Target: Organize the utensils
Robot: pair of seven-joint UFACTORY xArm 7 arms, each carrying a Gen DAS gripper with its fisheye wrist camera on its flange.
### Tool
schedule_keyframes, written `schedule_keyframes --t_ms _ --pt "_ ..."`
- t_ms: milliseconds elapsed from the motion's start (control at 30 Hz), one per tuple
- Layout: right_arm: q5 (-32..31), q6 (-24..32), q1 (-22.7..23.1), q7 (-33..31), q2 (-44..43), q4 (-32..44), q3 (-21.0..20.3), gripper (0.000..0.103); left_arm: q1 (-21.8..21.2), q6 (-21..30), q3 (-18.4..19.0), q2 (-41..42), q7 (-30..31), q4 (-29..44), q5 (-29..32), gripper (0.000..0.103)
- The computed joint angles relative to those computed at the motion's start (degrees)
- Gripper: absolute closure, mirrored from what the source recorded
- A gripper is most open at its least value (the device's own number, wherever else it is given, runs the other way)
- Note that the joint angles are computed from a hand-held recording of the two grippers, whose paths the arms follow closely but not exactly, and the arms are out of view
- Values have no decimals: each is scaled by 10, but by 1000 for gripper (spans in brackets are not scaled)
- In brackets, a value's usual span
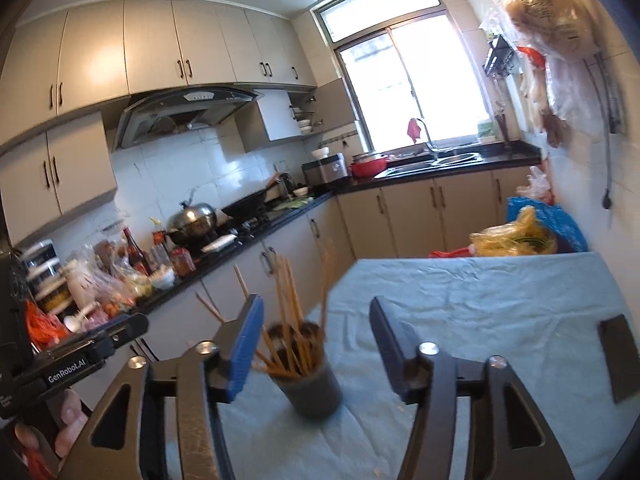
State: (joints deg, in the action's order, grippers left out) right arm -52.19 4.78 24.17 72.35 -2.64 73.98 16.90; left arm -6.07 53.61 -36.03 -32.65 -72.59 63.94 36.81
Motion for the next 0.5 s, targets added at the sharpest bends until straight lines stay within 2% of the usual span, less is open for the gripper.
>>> schedule_keyframes --t_ms 67,133,167,233,333,400,500 --pt "-36 9 -8 37 -28 -37 8 30 -6 20 -13 -8 -18 -18 -11 55" --pt "-39 20 -19 46 -56 -78 22 22 -12 40 -30 -14 -44 -38 -21 48" --pt "-47 25 -29 61 -70 -99 32 20 -15 49 -35 -15 -56 -45 -25 41" --pt "-50 42 -44 82 -94 -136 55 14 -22 64 -50 -11 -88 -62 -35 37" --pt "-37 58 -61 103 -126 -187 86 12 -48 78 -55 11 -118 -77 -53 33" --pt "-37 92 -72 116 -146 -211 118 11 -61 104 -61 38 -122 -71 -53 28" --pt "-44 103 -89 131 -166 -227 145 8 -78 134 -58 61 -131 -65 -42 28"
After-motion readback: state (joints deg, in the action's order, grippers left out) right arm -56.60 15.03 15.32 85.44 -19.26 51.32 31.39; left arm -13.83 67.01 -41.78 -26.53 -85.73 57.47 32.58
